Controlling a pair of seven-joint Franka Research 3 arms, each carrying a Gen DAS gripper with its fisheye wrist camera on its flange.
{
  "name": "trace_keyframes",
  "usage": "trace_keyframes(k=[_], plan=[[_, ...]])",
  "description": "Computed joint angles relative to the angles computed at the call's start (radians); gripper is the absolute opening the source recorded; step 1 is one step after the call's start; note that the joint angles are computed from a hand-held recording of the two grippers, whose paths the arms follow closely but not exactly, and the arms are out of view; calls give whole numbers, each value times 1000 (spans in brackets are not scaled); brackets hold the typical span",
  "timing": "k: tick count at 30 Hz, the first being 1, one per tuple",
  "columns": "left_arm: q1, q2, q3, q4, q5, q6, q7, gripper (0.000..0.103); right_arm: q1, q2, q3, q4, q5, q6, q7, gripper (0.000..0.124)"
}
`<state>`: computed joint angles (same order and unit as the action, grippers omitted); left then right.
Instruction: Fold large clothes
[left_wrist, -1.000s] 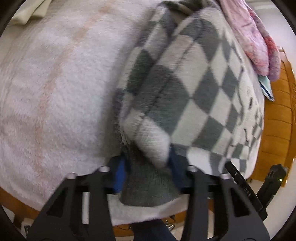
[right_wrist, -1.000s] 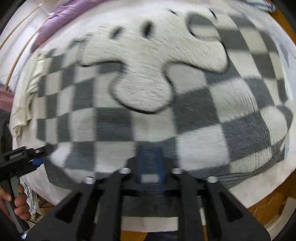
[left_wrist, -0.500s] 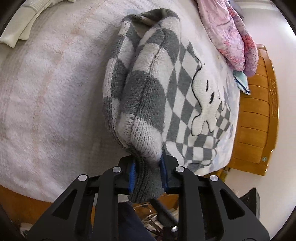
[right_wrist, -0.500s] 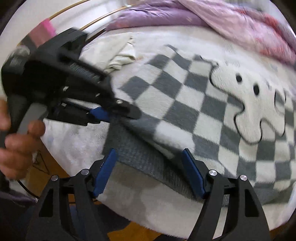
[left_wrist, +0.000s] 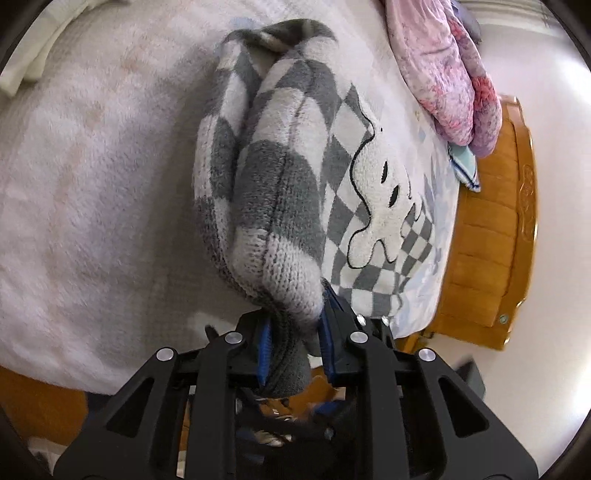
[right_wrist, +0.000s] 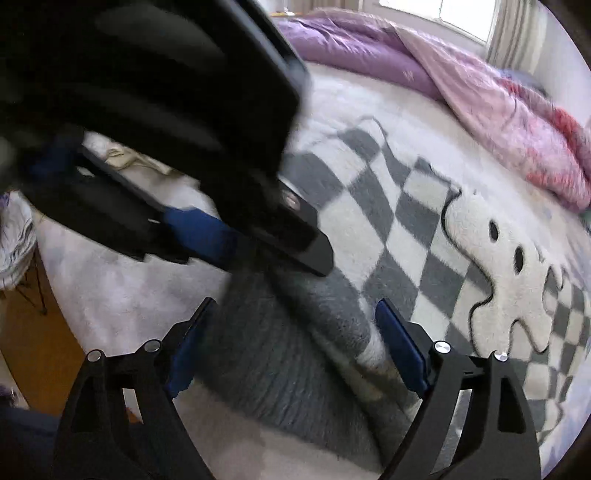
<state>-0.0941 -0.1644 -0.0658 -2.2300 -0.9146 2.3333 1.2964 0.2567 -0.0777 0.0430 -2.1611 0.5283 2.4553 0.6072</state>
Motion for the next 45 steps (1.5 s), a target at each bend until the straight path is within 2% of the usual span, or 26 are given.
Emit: trace_keyframes(k=[1, 2, 4, 5, 7, 13, 14, 15, 16, 17, 18, 19, 22, 23, 24, 25, 28, 32, 35, 37, 41, 42, 45], plan=[[2, 8, -3, 10, 27, -8, -11, 21, -5, 23, 1, 21, -30, -13, 43, 55], [3, 15, -8, 17, 45, -7, -36, 25, -11, 48, -2, 51, -52, -47, 85, 38], [4, 24, -10, 20, 32, 2, -78, 32, -25, 74, -10, 92, -62, -93, 123, 27], [3, 26, -10, 22, 19, 3, -80, 36, -36, 95, -17, 130, -47, -149, 137, 24], [-1, 28, -17, 36, 10, 23, -76, 45, -57, 122, -25, 180, -15, -213, 147, 22], [-30, 17, -27, 80, -55, 121, 17, 51, -143, 212, -51, 348, 132, -401, 231, 21], [-35, 18, -31, 89, -54, 144, 25, 64, -157, 220, -52, 366, 150, -422, 243, 21], [-38, 15, -43, 96, -21, 191, 11, 84, -174, 233, -56, 390, 171, -438, 256, 21], [-41, 13, -53, 97, 21, 236, -17, 89, -193, 251, -61, 422, 191, -469, 268, 20], [-36, 10, -72, 97, 119, 300, -88, 89, -209, 263, -63, 441, 209, -486, 281, 20], [-34, 13, -79, 103, 192, 334, -147, 89, -233, 283, -69, 472, 237, -514, 307, 20], [-24, 28, -88, 124, 304, 335, -241, 89, -258, 303, -75, 504, 264, -540, 333, 19], [3, 89, -119, 219, 708, 203, -528, 89, -329, 348, -83, 578, 334, -593, 387, 19], [1, 127, -134, 277, 866, 120, -622, 89, -347, 353, -82, 589, 347, -600, 391, 19], [-14, 174, -141, 346, 962, 29, -658, 90, -372, 365, -86, 611, 367, -615, 399, 19], [-32, 211, -145, 389, 1015, -8, -671, 90, -397, 374, -88, 628, 389, -631, 406, 19], [-78, 302, -149, 480, 1078, -29, -685, 90, -467, 382, -95, 645, 459, -665, 419, 19], [-131, 426, -154, 621, 1099, 15, -714, 90, -541, 411, -108, 673, 540, -679, 505, 19], [-189, 580, -162, 848, 1143, -33, -655, 90, -600, 438, -121, 673, 577, -669, 601, 19], [-220, 686, -169, 1004, 1127, -64, -607, 90, -626, 452, -125, 673, 576, -646, 627, 18], [-276, 814, -158, 1199, 1103, -115, -564, 91, -670, 498, -128, 689, 556, -614, 689, 18], [-295, 858, -151, 1272, 1103, -174, -554, 91, -678, 519, -132, 695, 538, -609, 721, 18], [-318, 904, -130, 1342, 1092, -256, -556, 91, -697, 535, -129, 681, 513, -570, 768, 18]])
